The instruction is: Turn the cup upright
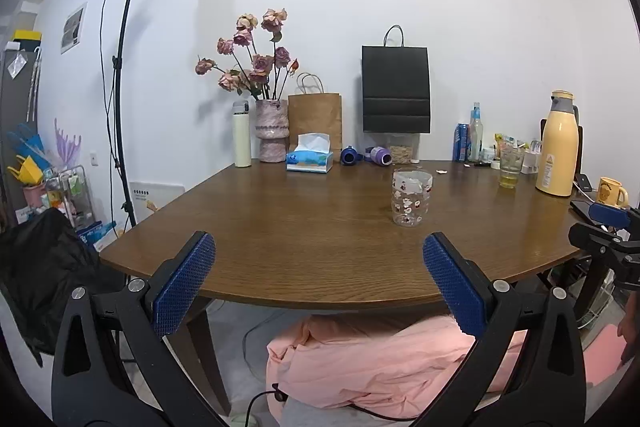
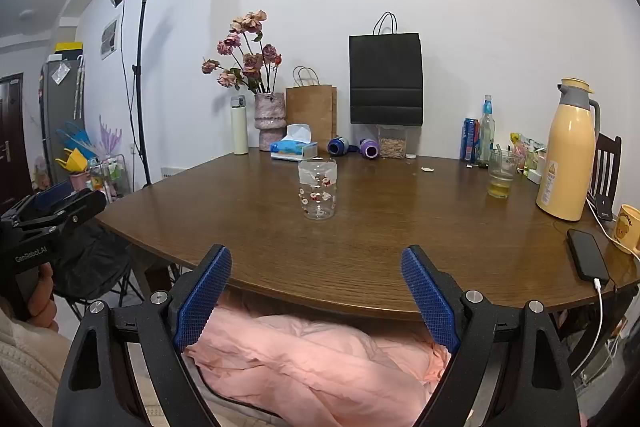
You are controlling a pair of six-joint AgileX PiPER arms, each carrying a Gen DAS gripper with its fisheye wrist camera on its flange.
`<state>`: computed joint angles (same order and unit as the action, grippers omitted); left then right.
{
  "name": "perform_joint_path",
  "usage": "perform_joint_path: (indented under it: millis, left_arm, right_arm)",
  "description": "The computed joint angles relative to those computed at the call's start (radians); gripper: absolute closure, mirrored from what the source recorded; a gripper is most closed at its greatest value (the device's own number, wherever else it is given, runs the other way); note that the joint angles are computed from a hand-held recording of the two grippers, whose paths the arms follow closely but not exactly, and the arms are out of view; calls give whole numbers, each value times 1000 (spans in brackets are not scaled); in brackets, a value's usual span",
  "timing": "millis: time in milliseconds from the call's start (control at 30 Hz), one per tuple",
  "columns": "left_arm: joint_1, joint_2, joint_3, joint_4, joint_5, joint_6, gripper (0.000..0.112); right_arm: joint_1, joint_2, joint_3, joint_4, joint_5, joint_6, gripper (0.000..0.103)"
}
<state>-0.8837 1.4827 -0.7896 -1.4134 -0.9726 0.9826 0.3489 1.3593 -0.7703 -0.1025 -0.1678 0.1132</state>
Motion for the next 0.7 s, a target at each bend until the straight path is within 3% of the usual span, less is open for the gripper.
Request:
perform_joint_path:
  millis: [267, 700]
  left_arm:
    - [0, 1, 0, -2, -2, -1, 9]
    - [-7, 4, -4, -10, -16, 5, 9]
  right_arm:
    - [26, -9, 8, 187, -5, -208, 12]
    - [21, -4, 1, 155, 3, -177, 12]
